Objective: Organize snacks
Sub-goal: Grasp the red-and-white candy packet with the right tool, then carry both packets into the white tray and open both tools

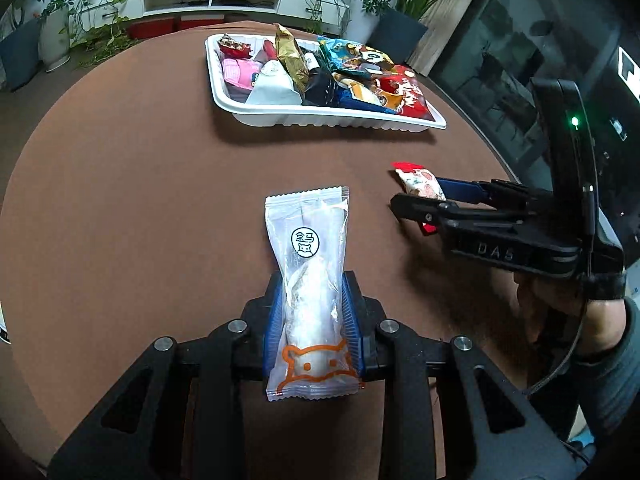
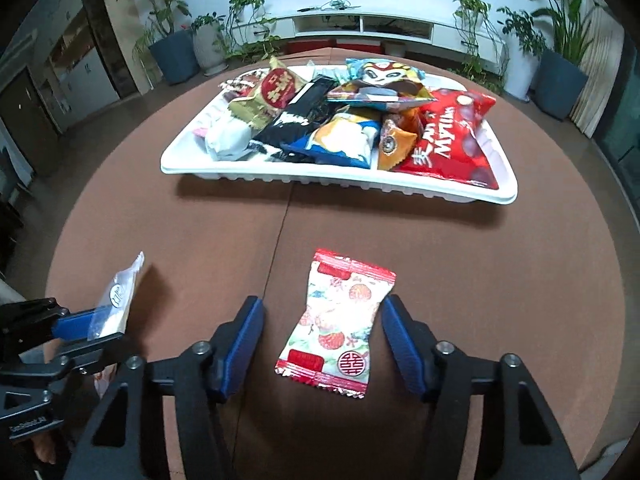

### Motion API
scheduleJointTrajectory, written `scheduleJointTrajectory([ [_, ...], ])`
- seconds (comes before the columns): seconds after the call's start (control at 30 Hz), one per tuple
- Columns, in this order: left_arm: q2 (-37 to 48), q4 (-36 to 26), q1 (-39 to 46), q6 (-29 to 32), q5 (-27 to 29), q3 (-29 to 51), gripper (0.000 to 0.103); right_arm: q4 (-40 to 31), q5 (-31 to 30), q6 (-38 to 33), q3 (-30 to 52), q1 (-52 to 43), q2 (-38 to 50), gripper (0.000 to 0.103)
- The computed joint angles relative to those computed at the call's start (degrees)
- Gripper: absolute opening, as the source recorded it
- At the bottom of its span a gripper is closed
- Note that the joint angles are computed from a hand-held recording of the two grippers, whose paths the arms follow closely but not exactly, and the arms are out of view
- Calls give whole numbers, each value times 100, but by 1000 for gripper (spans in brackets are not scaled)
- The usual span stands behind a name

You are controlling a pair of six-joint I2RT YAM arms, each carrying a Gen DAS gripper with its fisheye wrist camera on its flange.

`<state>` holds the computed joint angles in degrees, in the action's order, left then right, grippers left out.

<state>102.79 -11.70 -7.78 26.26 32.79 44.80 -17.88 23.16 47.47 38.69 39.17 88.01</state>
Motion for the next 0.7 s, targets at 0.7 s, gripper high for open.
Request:
scheduleJointTrajectory([
  [0.7,-151,71,-7,-162,196,-64,26,-254,-30,531,-956,173,-1473,32],
])
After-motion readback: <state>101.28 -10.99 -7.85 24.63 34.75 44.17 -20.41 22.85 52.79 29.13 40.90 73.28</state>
